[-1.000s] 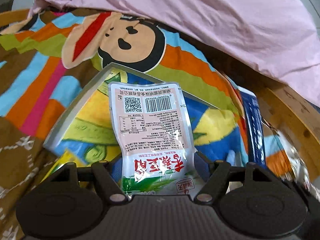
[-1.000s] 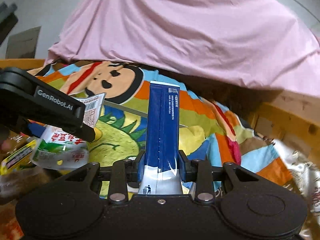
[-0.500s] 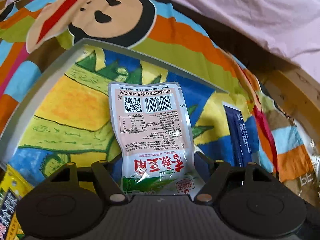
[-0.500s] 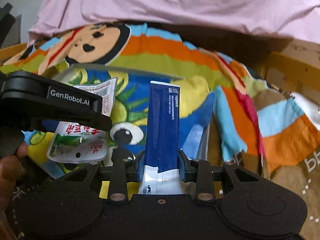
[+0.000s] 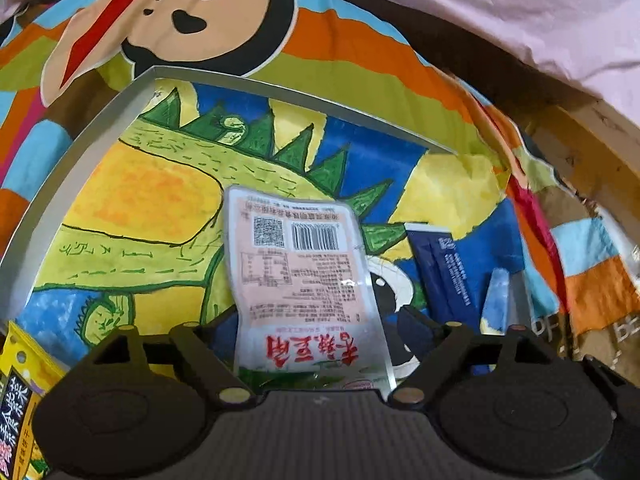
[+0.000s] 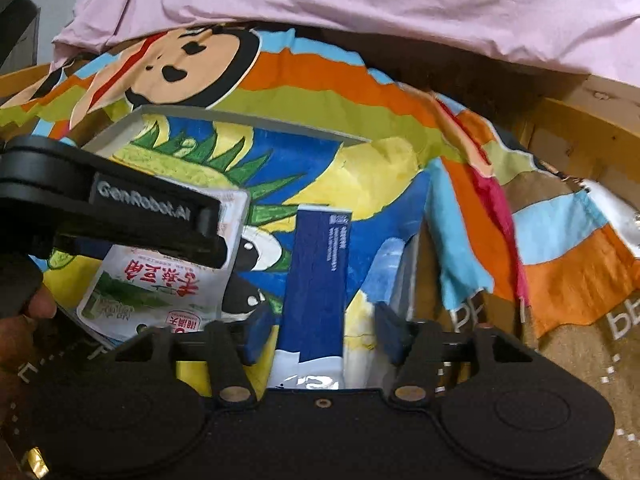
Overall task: Organize snacks
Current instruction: 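Carry the white pouch with left tool into the tray while right tool carries the blue package there, then open both tools and lift them away from the tray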
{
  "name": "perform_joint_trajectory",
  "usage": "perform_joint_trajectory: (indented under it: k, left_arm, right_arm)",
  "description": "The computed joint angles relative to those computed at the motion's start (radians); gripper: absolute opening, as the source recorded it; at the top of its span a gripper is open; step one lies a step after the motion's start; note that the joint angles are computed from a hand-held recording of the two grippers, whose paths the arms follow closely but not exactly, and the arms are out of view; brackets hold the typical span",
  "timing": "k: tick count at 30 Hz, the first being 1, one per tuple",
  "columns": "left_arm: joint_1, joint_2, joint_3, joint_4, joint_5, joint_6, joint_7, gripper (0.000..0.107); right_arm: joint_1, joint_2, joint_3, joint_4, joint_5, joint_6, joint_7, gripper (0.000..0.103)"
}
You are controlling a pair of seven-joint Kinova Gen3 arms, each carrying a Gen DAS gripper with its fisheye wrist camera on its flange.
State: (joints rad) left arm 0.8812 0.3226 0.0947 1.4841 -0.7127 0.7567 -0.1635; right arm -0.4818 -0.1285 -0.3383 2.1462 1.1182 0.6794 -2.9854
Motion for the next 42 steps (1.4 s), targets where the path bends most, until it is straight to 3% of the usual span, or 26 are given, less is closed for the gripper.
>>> perform_joint_trajectory:
  k: [3, 5, 12, 16, 18, 22, 25, 29, 37, 42]
  left_arm:
    - [0.003, -0.025, -0.006, 0.015, -0.008, -0.005, 0.037, 0.089]
    - [0.015, -0.049, -0.009, 0.036, -0.041, -0.007, 0.085, 0.092]
    - [0.093, -0.152, 0.036, 0.129, -0.293, 0.084, 0.308, 0.102]
    - [0.13, -0.208, 0.105, 0.176, -0.411, 0.196, 0.41, 0.102]
    - [0.126, -0.227, 0.174, 0.192, -0.459, 0.274, 0.45, 0.102]
    - [0.218, -0.254, 0.212, 0.211, -0.509, 0.437, 0.462, 0.103]
    - [0.205, -0.268, 0.318, 0.228, -0.525, 0.541, 0.453, 0.103]
    - [0.23, -0.279, 0.402, 0.243, -0.514, 0.643, 0.441, 0.103]
    - [0.265, -0.321, 0.486, 0.288, -0.426, 0.695, 0.458, 0.103]
    - [0.297, -0.326, 0.533, 0.308, -0.394, 0.766, 0.469, 0.103]
  right_arm:
    - [0.003, -0.041, 0.003, 0.013, -0.005, -0.024, 0.001, 0.071]
    - [0.021, -0.071, -0.029, 0.025, 0.021, -0.01, -0.047, 0.085]
    - [0.071, -0.223, -0.117, 0.064, 0.07, 0.034, -0.193, 0.099]
    - [0.099, -0.338, -0.158, 0.071, 0.017, 0.038, -0.185, 0.102]
    - [0.103, -0.392, -0.172, 0.071, -0.022, 0.038, -0.156, 0.102]
    - [0.133, -0.509, -0.242, 0.076, -0.092, 0.058, -0.147, 0.102]
    - [0.156, -0.585, -0.302, 0.062, -0.179, 0.097, -0.123, 0.102]
    - [0.193, -0.682, -0.389, 0.039, -0.307, 0.157, -0.079, 0.102]
    - [0.288, -0.805, -0.525, -0.04, -0.563, 0.301, 0.013, 0.102]
    - [0.313, -0.817, -0.555, -0.101, -0.747, 0.39, 0.06, 0.102]
